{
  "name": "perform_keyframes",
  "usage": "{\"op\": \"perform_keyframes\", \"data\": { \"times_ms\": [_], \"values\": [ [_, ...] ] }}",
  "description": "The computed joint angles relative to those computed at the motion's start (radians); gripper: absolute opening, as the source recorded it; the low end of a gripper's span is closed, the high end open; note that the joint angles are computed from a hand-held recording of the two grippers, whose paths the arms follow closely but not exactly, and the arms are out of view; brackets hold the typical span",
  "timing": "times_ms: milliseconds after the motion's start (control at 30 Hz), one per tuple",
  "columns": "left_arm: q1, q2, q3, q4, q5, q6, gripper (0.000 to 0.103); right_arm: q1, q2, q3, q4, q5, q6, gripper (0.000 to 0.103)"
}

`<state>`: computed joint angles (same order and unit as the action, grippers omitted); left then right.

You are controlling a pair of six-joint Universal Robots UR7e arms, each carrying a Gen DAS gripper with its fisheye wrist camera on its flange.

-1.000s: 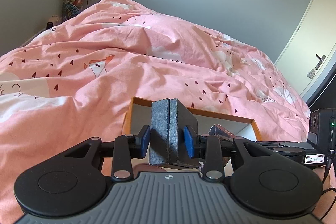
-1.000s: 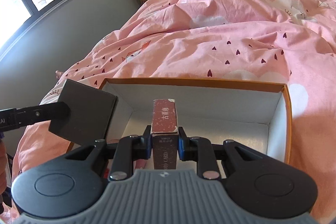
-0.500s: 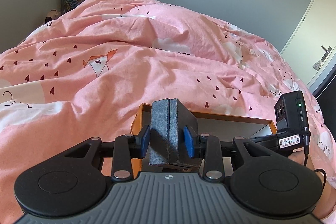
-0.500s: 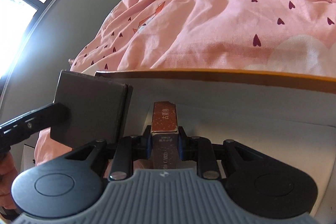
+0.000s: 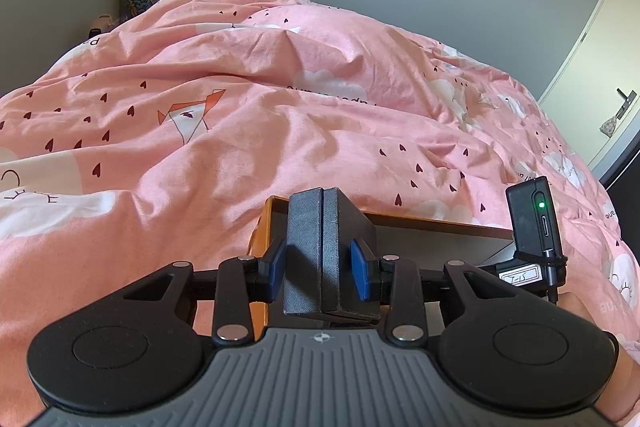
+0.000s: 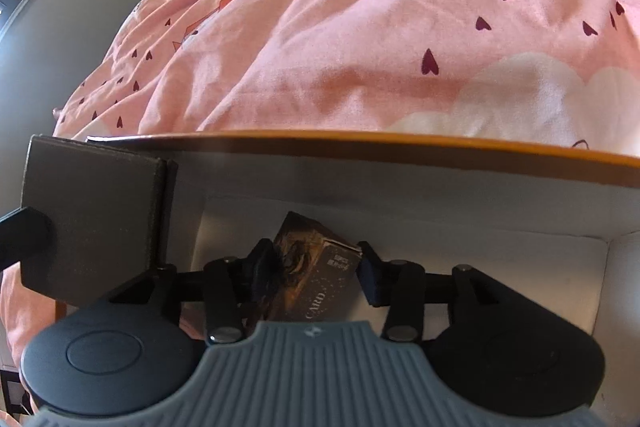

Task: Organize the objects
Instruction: 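Carry the grey case and card box over the shoebox and lower them, then open the right gripper to drop the card box while the left lowers the grey case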

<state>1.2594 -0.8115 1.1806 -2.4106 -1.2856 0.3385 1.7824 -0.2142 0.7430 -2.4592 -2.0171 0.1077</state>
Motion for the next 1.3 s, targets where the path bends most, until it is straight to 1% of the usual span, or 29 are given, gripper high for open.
{"op": "perform_keyframes", "data": {
  "times_ms": [33,100,167,200,267,367,467,567,667,767,833,933,967,1033,1067,1200,1300],
  "values": [
    [0.000,0.000,0.000,0.000,-0.001,0.000,0.039,0.002,-0.002,0.004,0.006,-0.017,0.004,0.057],
    [0.000,-0.002,0.002,-0.001,-0.004,-0.001,0.039,0.001,-0.018,0.030,0.000,-0.023,0.009,0.059],
    [0.000,-0.005,0.007,-0.002,-0.006,0.000,0.039,-0.002,-0.042,0.070,-0.011,-0.014,0.020,0.060],
    [0.000,-0.006,0.009,-0.003,-0.007,0.002,0.039,-0.004,-0.056,0.093,-0.020,-0.004,0.021,0.062],
    [0.000,-0.009,0.012,-0.004,-0.007,0.004,0.039,-0.004,-0.082,0.134,-0.028,0.009,0.000,0.064],
    [-0.003,-0.010,0.015,0.001,0.002,0.015,0.039,0.004,-0.105,0.162,0.026,0.019,-0.090,0.064],
    [-0.007,-0.007,0.018,0.005,0.014,0.022,0.039,0.019,-0.107,0.170,0.088,-0.001,-0.223,0.064],
    [-0.009,-0.005,0.020,0.012,0.021,0.028,0.039,0.032,-0.091,0.155,0.138,-0.027,-0.317,0.064],
    [-0.009,-0.005,0.022,0.020,0.026,0.033,0.039,0.041,-0.070,0.140,0.137,-0.065,-0.388,0.064],
    [-0.011,-0.002,0.019,0.025,0.036,0.042,0.039,0.056,-0.040,0.124,0.090,-0.145,-0.509,0.064],
    [-0.012,0.002,0.014,0.024,0.045,0.048,0.039,0.062,-0.027,0.113,0.076,-0.167,-0.580,0.061],
    [-0.013,0.007,0.006,0.024,0.052,0.057,0.039,0.062,-0.016,0.092,0.089,-0.155,-0.638,0.046],
    [-0.013,0.008,0.004,0.025,0.053,0.061,0.039,0.062,-0.012,0.090,0.074,-0.158,-0.674,0.043],
    [-0.014,0.010,-0.001,0.027,0.057,0.067,0.039,0.063,-0.006,0.095,0.029,-0.162,-0.755,0.035],
    [-0.014,0.010,-0.003,0.027,0.059,0.070,0.039,0.063,-0.004,0.097,0.012,-0.161,-0.792,0.034],
    [-0.013,0.014,-0.018,0.035,0.057,0.067,0.039,0.055,0.000,0.081,0.025,-0.111,-0.838,0.032],
    [-0.008,0.017,-0.035,0.050,0.044,0.055,0.039,0.049,0.001,0.079,0.024,-0.064,-0.876,0.024]
  ]
}}
